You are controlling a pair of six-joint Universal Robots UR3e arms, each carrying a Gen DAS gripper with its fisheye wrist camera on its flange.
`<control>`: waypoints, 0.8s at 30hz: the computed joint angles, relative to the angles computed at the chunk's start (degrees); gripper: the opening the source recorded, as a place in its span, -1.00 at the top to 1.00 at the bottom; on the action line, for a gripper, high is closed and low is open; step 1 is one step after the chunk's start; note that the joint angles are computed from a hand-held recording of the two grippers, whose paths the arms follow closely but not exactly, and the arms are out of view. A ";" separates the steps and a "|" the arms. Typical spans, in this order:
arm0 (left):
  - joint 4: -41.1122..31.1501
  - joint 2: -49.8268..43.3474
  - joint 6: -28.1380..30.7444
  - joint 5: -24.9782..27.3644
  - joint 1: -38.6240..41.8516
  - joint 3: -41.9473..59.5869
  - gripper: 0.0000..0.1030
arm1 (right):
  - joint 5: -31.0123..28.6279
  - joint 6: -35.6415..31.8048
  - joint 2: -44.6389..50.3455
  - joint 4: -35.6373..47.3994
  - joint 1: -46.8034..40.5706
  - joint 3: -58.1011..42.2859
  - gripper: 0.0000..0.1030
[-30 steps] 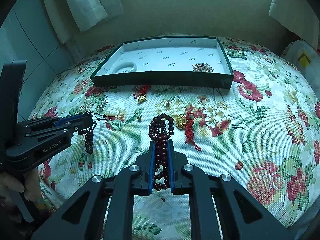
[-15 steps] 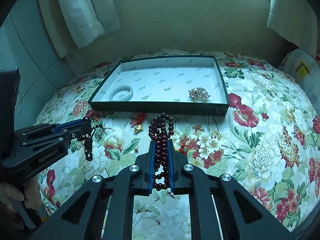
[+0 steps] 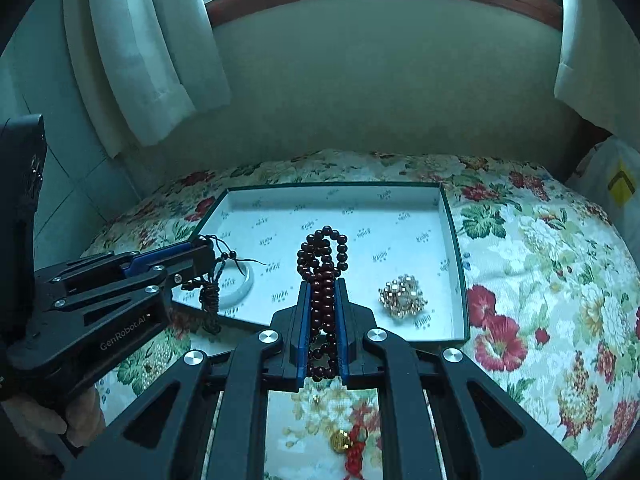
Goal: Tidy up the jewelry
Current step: 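Carry the pendant into the box and open the left tool while the right tool releases the beads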
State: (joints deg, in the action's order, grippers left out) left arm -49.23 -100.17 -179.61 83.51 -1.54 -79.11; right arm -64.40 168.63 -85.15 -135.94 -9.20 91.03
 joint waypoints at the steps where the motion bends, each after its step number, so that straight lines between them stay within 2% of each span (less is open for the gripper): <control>1: 0.35 -2.07 -0.16 0.31 -0.29 1.91 0.67 | -0.06 0.64 1.88 -0.50 0.34 -1.73 0.78; 6: 0.32 -10.66 -0.95 0.68 -0.86 8.24 0.67 | 0.42 3.05 10.50 -0.10 1.78 -8.63 0.78; 12: 0.60 -16.57 -0.97 2.54 -1.70 9.05 0.67 | -1.68 3.48 16.44 0.75 3.75 -11.45 0.78; 21: 2.02 -18.59 -1.20 3.30 -1.30 7.44 0.66 | -2.65 3.20 20.31 2.34 4.35 -12.44 0.77; 24: 2.66 -18.65 -1.27 4.25 -1.61 7.19 0.57 | -2.44 3.43 20.66 2.74 4.20 -12.57 0.73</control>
